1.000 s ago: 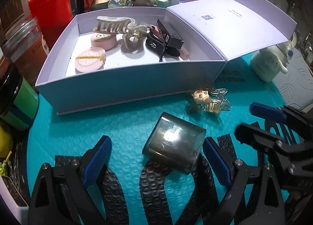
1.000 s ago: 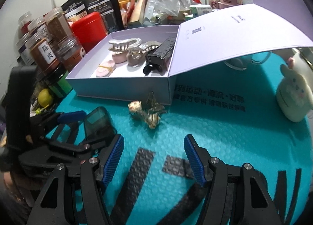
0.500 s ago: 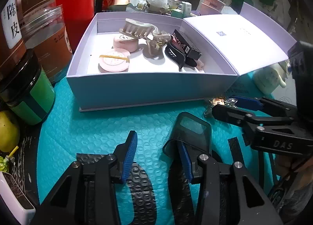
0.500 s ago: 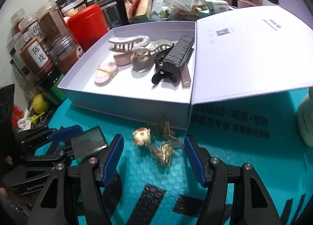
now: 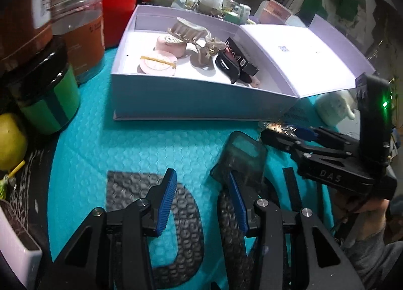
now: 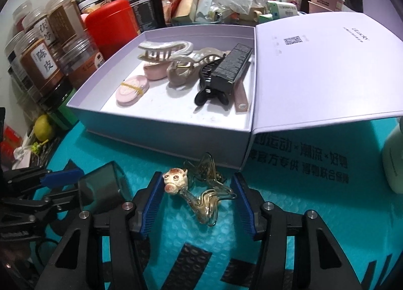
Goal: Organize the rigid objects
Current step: 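Grasp the gold star hair clip with the right tool while the left tool grasps the grey case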
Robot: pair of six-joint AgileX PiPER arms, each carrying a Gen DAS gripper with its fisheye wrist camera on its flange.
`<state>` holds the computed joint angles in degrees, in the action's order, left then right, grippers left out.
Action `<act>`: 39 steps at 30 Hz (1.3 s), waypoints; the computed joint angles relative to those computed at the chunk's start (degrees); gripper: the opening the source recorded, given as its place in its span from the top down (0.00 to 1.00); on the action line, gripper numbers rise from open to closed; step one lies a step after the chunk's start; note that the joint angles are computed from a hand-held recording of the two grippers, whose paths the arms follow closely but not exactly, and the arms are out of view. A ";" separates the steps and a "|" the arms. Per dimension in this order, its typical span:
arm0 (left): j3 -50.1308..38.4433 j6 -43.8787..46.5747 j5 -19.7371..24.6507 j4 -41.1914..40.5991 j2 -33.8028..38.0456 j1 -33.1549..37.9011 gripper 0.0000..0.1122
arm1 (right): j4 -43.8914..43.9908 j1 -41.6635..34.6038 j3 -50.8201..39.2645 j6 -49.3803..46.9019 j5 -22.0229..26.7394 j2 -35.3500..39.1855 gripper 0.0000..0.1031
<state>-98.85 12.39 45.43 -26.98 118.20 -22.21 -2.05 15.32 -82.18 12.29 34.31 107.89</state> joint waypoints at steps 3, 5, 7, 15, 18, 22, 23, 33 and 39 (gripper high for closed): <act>2.56 0.01 -1.23 0.96 -2.11 0.16 0.62 | 1.24 0.25 1.94 -0.61 -0.37 -1.39 0.48; 4.21 2.45 -1.71 -1.73 -3.27 0.95 0.62 | 1.45 0.52 3.11 -0.39 -0.46 -2.31 0.48; 4.08 2.83 -1.05 -2.89 -3.39 1.32 0.62 | 0.91 0.96 4.67 0.41 -0.81 -3.41 0.48; 1.29 0.21 -1.00 5.49 -3.08 -2.46 0.34 | -0.83 1.29 11.13 3.60 -1.86 -8.47 0.47; -0.05 0.50 -0.72 4.96 -2.44 -3.01 0.32 | -1.09 0.85 13.67 4.77 -2.58 -10.53 0.47; -5.14 -0.60 1.74 6.06 0.96 -4.27 0.32 | -1.26 0.25 15.55 6.04 -3.18 -12.12 0.47; -6.18 -0.31 2.14 5.98 1.83 -4.55 0.32 | -1.37 0.12 16.01 6.36 -3.37 -12.53 0.47; -12.45 -1.40 4.54 2.41 7.66 -4.83 0.32 | -2.13 0.79 20.80 9.38 -5.00 -15.99 0.47; -11.59 -2.37 1.44 6.46 7.43 -6.19 0.32 | -1.81 2.22 23.99 11.27 -6.81 -18.11 0.47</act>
<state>-110.44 10.02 46.87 -20.52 125.64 -28.40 -3.86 17.55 -58.19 23.56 27.50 89.78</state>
